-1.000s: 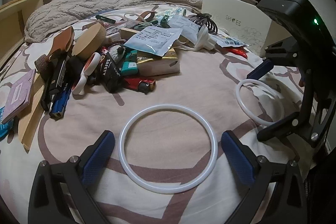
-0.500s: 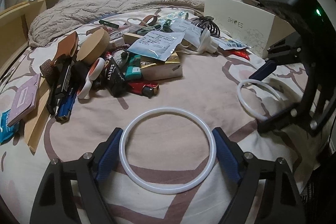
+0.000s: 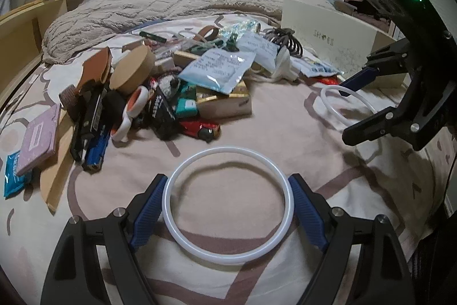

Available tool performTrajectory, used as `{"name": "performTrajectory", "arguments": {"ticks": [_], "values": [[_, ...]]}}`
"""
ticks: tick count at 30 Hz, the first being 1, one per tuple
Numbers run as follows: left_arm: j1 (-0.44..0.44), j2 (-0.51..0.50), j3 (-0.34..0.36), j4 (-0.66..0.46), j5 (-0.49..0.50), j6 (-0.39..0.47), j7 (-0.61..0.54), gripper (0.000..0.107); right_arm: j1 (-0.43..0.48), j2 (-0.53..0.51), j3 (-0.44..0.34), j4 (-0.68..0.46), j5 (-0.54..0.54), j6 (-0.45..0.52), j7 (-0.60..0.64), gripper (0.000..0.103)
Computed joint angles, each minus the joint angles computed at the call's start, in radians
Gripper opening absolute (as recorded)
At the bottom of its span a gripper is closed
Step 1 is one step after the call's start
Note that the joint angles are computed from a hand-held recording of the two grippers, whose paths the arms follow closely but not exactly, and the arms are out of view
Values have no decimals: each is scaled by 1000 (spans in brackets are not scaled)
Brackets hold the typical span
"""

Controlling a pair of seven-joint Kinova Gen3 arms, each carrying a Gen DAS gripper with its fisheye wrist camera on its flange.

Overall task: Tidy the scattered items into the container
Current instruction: 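Carry the white ring in the left gripper over the shoe box while the right gripper carries its ring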

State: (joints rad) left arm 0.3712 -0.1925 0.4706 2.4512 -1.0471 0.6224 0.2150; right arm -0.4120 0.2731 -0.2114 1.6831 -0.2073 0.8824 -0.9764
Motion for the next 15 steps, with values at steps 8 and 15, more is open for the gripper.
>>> {"name": "performTrajectory", "arguments": {"ticks": [8,15], "values": [[-13,-20,-16,-45,-24,6,-55,85,133,-121,22,30,-119,-11,97,84],[-58,-28,-16,-107,-55,-50,-144,85,190,-170,62,-2,-213,-21,126,84]]}}
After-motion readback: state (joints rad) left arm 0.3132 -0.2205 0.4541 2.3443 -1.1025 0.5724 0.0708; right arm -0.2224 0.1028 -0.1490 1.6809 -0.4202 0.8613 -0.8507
